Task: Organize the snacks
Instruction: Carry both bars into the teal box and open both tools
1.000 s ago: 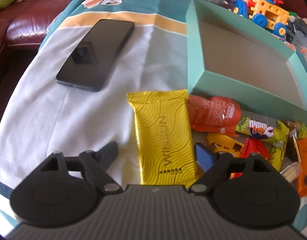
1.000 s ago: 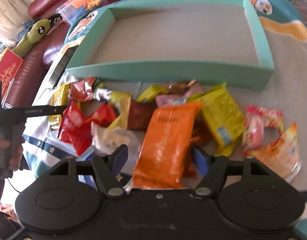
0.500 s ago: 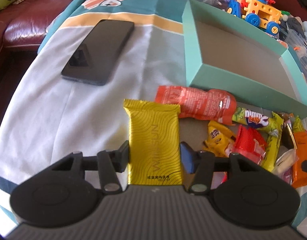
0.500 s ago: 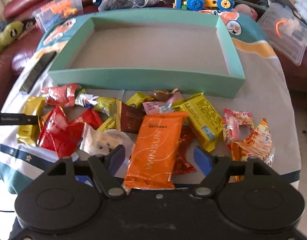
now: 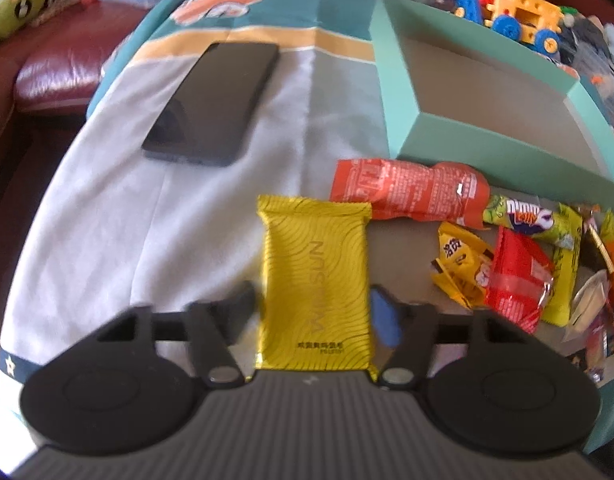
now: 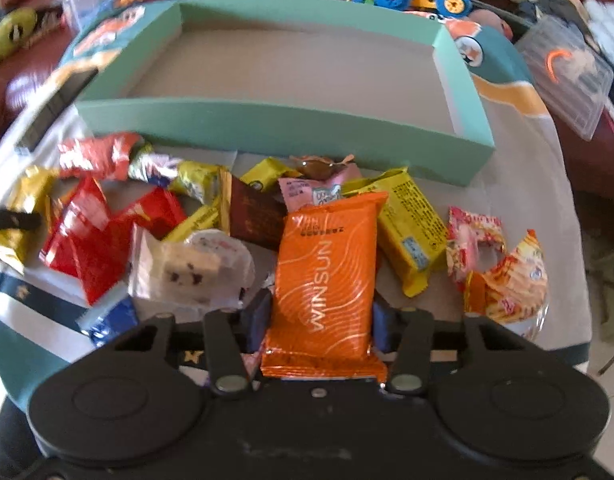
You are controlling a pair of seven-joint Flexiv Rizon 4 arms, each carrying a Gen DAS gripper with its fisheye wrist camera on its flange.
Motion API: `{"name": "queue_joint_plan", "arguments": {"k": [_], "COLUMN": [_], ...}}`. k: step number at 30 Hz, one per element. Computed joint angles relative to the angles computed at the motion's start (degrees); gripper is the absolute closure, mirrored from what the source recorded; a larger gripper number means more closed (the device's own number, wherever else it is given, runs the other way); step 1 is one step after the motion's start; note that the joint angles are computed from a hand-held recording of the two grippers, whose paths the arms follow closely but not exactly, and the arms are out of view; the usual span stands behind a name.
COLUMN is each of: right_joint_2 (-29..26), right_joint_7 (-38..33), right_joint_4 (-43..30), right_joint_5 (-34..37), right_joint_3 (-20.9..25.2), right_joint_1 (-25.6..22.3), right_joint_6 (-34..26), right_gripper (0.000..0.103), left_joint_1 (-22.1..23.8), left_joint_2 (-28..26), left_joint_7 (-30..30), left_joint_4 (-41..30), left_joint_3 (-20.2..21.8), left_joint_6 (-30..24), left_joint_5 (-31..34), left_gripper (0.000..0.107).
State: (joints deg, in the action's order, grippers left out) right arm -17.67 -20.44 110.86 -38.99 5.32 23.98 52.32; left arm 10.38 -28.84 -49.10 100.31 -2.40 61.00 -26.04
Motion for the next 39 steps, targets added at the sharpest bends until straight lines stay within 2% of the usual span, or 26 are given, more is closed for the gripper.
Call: {"name": "queue_joint_plan", "arguments": {"k": [10, 14, 18, 20, 24, 27, 33, 39], "right_joint_2": [4.7, 5.5, 4.7, 3.6, 0.0, -4.0, -11.8, -18.2], "right_joint_7": [6.8, 8.8, 12.5, 13.9, 12.6, 8.3, -2.4, -11.0], "right_joint_4": [4.7, 4.4, 2.4, 0.5, -4.2, -8.2, -15.0, -21.1], "right_joint_5": [-3.2, -7.5, -13.5, -16.0, -16.8, -13.1, -2.1, 5.3], "right_joint_3": [-1.2, -3.3, -6.4, -8.1, -10.2, -10.8, -10.0, -8.9], "right_joint_1": [-3.0, -5.2, -7.9, -9.4, -11.6, -12.6, -13.4, -13.6], "right_joint_6": [11.1, 15.6, 20.5, 22.6, 24.7, 25.4, 24.9, 23.9], "right_gripper": [0.054, 0.054, 0.054, 0.054, 0.054, 0.054, 0.054, 0.054], "left_joint_1": [1.6, 1.5, -0.2, -1.9, -5.2, -7.7, -10.5, -11.5], "left_joint_2": [3.0, 3.0, 0.3, -2.0, -8.7, -15.2, -28.0, -36.4], "left_joint_7": [1.9, 4.3, 4.3, 2.9, -3.3, -9.0, -16.1, -19.3], "left_joint_4": [0.6, -3.1, -10.2, -14.4, -26.0, -36.6, -56.7, -70.2], "left_joint_3": [-1.7, -3.0, -4.4, -4.5, -3.9, -2.6, -0.8, 0.0], "left_joint_6": [-1.4, -2.5, -3.5, -2.9, -6.0, -9.2, -17.7, -22.8], "left_joint_5": [-6.0, -8.4, -9.6, -8.4, -4.1, 0.3, 7.1, 11.2], "left_gripper": [0.056, 0.056, 0.056, 0.056, 0.056, 0.056, 0.056, 0.054]}}
